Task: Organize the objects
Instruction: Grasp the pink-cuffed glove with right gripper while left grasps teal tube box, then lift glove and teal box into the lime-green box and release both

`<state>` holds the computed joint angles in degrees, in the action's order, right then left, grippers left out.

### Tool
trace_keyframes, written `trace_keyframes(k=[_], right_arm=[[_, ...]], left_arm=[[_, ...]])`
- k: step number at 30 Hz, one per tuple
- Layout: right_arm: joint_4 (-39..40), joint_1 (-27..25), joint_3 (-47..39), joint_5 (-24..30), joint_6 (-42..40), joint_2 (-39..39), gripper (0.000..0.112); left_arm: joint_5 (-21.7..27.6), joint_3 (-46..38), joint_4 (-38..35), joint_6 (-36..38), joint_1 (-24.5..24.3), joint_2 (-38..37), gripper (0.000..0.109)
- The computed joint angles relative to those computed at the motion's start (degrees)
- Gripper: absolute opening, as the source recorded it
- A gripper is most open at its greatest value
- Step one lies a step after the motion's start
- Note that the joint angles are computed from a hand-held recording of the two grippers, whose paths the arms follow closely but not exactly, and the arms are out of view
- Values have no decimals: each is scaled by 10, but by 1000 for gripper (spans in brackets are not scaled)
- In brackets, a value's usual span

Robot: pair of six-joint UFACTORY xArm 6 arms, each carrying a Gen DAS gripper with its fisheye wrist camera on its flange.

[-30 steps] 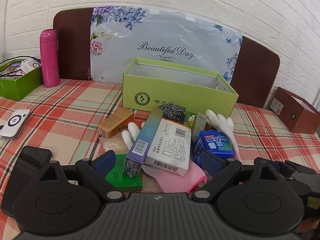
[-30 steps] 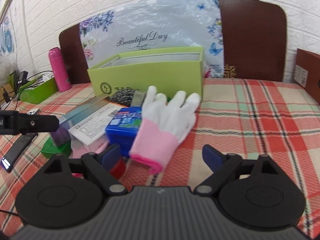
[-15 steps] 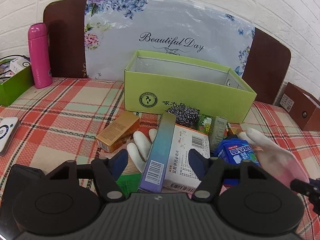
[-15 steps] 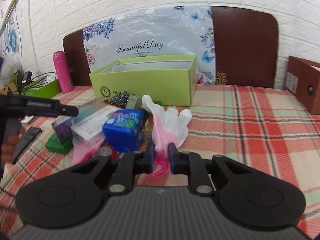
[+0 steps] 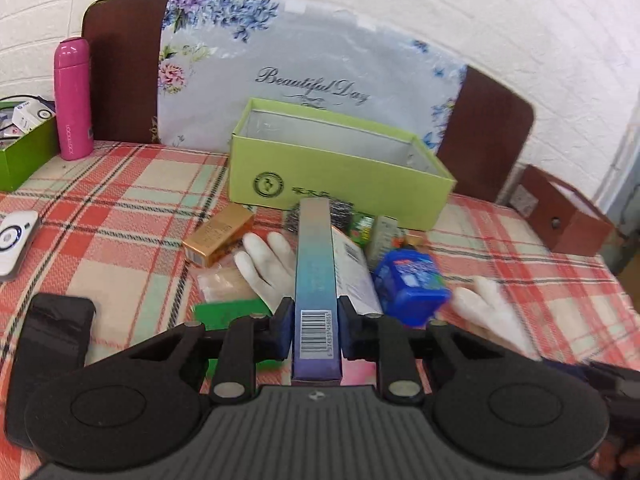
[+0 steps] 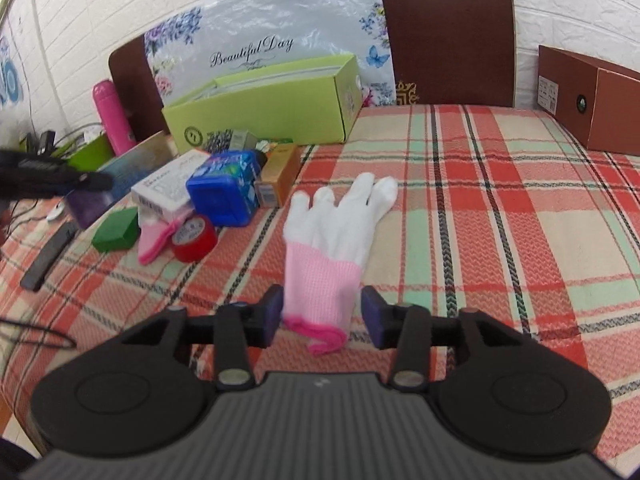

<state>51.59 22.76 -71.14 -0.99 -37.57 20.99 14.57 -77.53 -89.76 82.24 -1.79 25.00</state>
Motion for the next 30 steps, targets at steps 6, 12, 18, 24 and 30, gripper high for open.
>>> trace_keyframes(k=[6,12,18,24,30], right_arm=[[33,4,-10,-3,-25,7,53],[-4,2,8,-12,16,3,53],[-122,-9,17,-28,126,8,55],[-196,-16,8,-30,188,15,55],[-234,-19,-23,-22,220,33,60]], left_arm=[[-13,47,37,-40,-11,-9,28],[-81,28,-50,74,-31,5,64],[-46,31,-102,132,-28,-8,64],[-54,4,-10,41,-41,34,64],[-15,2,49,-26,-31,43,41]])
